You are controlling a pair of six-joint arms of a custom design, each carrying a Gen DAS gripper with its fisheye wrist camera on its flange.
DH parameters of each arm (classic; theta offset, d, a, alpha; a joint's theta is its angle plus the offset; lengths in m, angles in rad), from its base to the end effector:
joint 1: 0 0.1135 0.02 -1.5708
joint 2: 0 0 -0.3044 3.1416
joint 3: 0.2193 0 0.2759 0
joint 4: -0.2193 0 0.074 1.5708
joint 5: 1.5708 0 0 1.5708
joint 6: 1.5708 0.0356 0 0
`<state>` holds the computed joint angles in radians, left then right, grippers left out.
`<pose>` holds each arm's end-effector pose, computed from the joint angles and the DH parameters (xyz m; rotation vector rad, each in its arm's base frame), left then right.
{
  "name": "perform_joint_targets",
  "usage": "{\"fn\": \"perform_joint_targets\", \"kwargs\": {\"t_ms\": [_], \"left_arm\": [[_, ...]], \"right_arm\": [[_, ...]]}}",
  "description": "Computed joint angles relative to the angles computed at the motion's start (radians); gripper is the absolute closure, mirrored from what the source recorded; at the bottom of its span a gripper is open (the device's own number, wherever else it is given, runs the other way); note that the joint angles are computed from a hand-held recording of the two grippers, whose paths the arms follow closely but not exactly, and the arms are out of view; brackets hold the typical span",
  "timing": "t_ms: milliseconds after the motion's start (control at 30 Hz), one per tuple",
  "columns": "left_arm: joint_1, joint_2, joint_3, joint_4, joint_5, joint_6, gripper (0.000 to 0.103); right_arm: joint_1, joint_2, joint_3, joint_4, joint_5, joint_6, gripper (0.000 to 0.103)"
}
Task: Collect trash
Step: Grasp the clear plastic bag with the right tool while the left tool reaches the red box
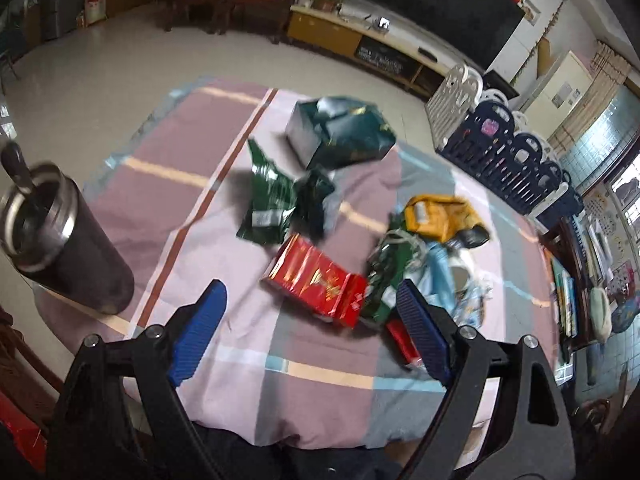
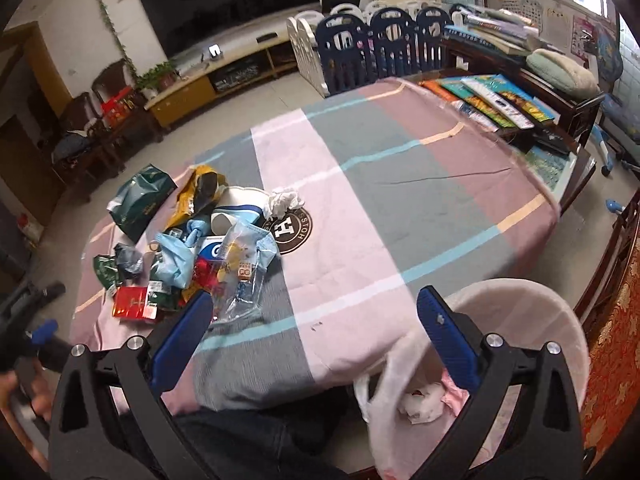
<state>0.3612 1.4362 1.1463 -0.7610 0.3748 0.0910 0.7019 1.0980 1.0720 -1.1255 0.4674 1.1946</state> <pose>0.2923 0.0965 0.3027 -0.2149 2.5316 -0.3176 0.1594 0.1138 0.3409 0.7393 2.4158 0.0859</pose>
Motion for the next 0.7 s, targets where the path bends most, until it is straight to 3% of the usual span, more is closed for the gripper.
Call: {"fn": "perform_joint_targets", "kwargs": {"t_ms": [100,200,300,433,500,533,567,633,700], "left_arm": [[-0.013,-0.011,-0.105,0.138,-0.124,-0.036,0.017],[0.014,0.017,-0.101,0.093,-0.124,-0.09,0.017],[0.026,0.019,-0.08,0.029,-0.1,-0.109,0.017],[-0.013,-0.027,-0.122,0.085,-0.148,-0.084,0.017],[-0.021,-0.014,-0.131,0.1,-0.141,-0.073,0.017],[-0.014,-0.002,-0.13,0.099,-0.131,-0.065,0.017],[-0.003,0.013,-0.127,0.098,-0.119,-0.056,0.017],[0.039,0.044,-0.116,0.104,-0.07,-0.052,0.017],[0.07,0.072,-0.099,0.108,-0.038,-0.058,0.017]], "right_arm": [[-0.101,0.133,-0.008,0.136,-0.102,-0.099,0.003],[-0.176,0.259,-0.004,0.26,-0.182,-0.161,0.003],[-0.239,0.387,0.043,0.303,-0.225,-0.184,0.003],[-0.292,0.512,0.068,0.366,-0.336,-0.177,0.005],[-0.281,0.546,0.077,0.366,-0.346,-0.193,0.025],[-0.271,0.559,0.083,0.351,-0.348,-0.207,0.049],[-0.261,0.556,0.08,0.342,-0.338,-0.21,0.061],[-0.244,0.508,0.042,0.366,-0.328,-0.231,0.076],[-0.213,0.449,0.013,0.347,-0.286,-0.237,0.08]]}}
